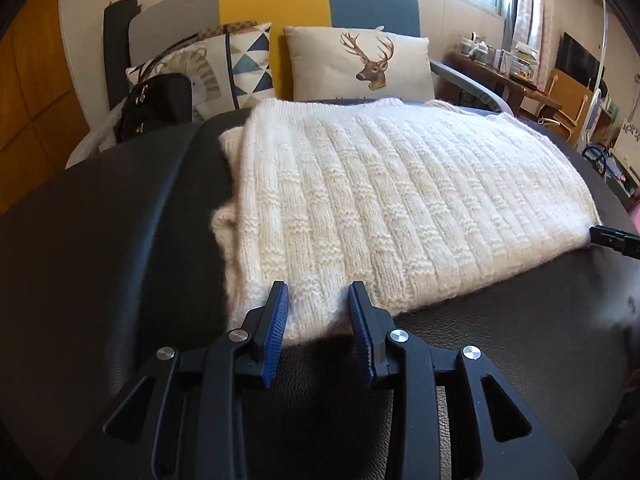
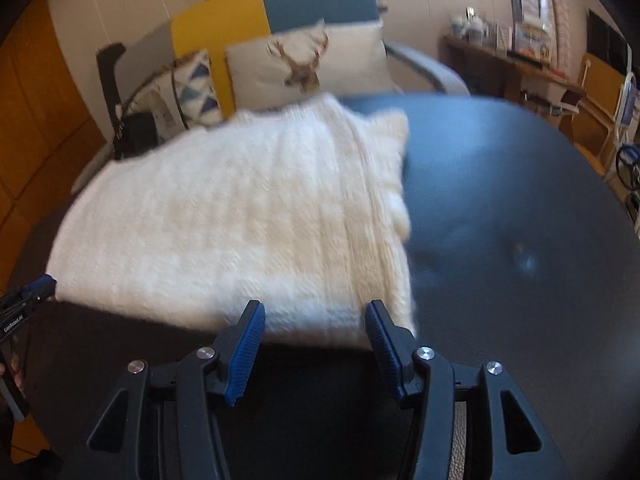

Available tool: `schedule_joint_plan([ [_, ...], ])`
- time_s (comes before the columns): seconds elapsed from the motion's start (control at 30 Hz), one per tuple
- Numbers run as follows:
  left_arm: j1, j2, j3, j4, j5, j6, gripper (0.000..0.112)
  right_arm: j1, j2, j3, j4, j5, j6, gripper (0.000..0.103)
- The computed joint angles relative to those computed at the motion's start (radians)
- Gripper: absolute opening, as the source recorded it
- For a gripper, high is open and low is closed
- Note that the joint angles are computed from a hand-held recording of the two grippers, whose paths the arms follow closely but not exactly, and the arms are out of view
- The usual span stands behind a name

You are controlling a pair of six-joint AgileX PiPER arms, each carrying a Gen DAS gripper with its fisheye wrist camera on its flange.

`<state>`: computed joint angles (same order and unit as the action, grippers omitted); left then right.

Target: Fold clothes

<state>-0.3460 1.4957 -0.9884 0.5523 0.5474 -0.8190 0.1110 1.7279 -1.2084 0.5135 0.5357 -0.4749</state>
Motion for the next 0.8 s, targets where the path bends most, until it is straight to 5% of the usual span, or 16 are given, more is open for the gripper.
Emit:
schedule_joint_plan([
  [0.07,0.025,-0.027,-0.007,-0.100,-0.026,0.079,0.034,0.000,0.003,-0.006,-0.012,0.004,0.011,0.054],
  [0.17,0.020,-0.015,-0.042,-0.066,-0.013,0.072,0.034,0.029,0.005,-0.043,-0.041,0.004,0.028,0.054],
  [0.3,0.081,0.097,-0.129,-0.221,0.035,0.202,0.039,0.124,0.090,-0.167,-0.291,0.009,0.241,0.054],
  [0.4,0.165,0.058,-0.125,-0.437,-0.028,0.406,0.039,0.146,0.172,-0.276,-0.357,0.085,0.301,0.056],
  [0.53,0.323,0.063,-0.186,-0.788,-0.036,0.738,0.039,0.125,0.168,-0.351,-0.209,0.092,0.189,0.056],
  [0.6,0.390,0.147,-0.281,-0.897,0.033,0.871,0.039,0.133,0.240,-0.461,-0.244,0.153,0.214,0.056],
  [0.7,0.428,0.332,-0.504,-0.836,0.216,0.853,0.039,0.142,0.402,-0.678,-0.317,0.323,0.267,0.058],
  [0.8,0.484,0.433,-0.645,-0.920,0.334,0.912,0.039,0.087,0.422,-0.753,-0.157,0.411,0.168,0.060],
])
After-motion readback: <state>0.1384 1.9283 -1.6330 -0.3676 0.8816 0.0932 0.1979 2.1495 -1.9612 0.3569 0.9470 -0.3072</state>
